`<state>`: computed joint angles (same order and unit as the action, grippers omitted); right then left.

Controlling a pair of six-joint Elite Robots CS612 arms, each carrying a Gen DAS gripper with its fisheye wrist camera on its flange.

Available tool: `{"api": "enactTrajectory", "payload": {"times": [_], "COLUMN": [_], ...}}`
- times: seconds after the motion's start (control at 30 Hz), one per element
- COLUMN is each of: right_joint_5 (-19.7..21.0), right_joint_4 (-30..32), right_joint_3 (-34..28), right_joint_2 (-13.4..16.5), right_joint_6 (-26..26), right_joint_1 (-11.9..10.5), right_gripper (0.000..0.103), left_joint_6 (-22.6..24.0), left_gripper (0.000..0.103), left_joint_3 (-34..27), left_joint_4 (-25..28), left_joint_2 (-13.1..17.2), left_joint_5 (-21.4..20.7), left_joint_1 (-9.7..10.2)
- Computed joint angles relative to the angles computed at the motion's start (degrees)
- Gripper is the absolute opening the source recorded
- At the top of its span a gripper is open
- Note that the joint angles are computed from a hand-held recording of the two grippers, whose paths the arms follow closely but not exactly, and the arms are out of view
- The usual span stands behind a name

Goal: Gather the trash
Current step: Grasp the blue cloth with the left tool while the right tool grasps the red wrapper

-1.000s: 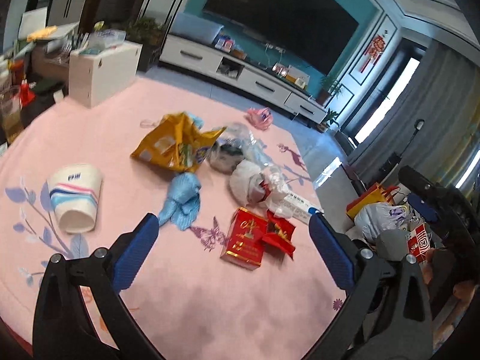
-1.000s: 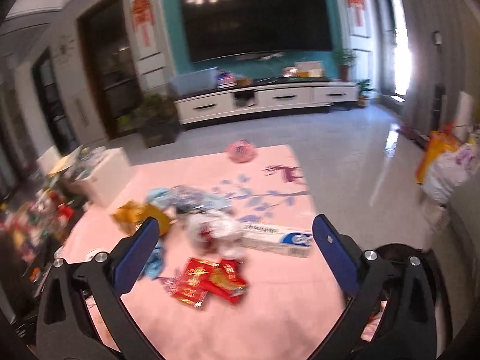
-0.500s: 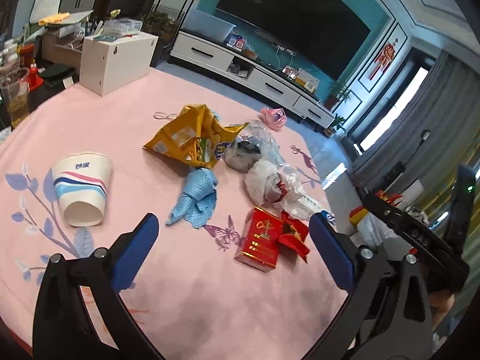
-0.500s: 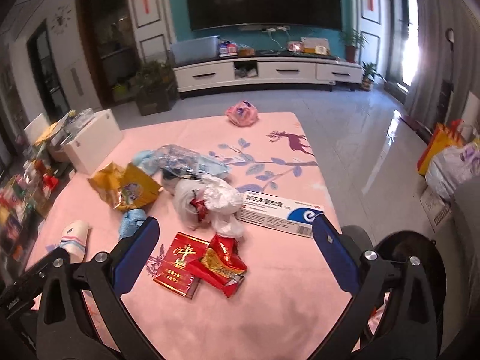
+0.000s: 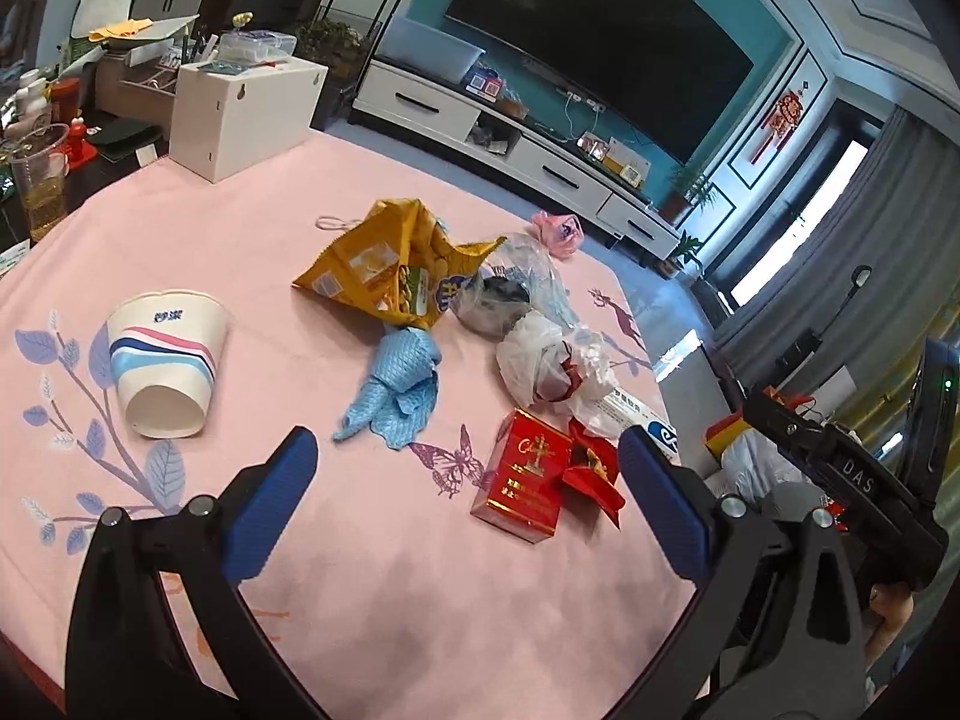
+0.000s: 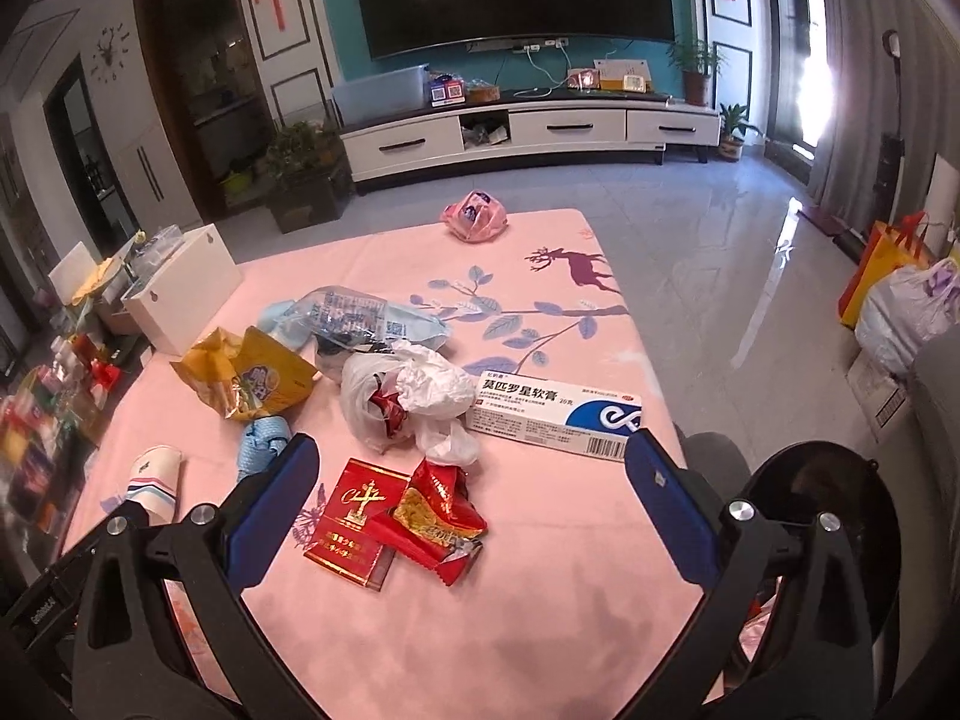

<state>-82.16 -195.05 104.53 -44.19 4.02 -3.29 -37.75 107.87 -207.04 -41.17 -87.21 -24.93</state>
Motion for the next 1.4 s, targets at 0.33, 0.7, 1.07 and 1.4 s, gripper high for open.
{"api": "enactTrajectory", "payload": {"times": [0.33,0.7,1.07,1.4], "right_joint_5": [4.24,4.52,12.11,19.96], "right_joint_4": [3.20,5.33,10.57,22.82], "right_joint_3": [-1.00,-1.79,-4.02,-8.21], "right_joint_2": [0.55,1.15,3.07,5.78], "right_joint_6": [2.09,3.63,7.17,5.81], "right_joint_1": [-1.05,-1.64,-4.27,-3.60], "right_gripper": [0.100,0.100,0.091,0.063], "left_joint_6": [-0.93,-0.54,2.65,8.79], "left_gripper": [0.100,0.100,0.100,0.099], "left_joint_3": [-0.44,-1.27,-6.35,-9.06], "left_joint_4": [1.57,3.05,7.76,14.22], "left_joint_2": [0.24,0.67,3.31,5.39], "left_joint_5": [-2.47,-3.55,-7.10,-8.72], "left_joint_1": [0.42,0.47,0.11,-1.39]}}
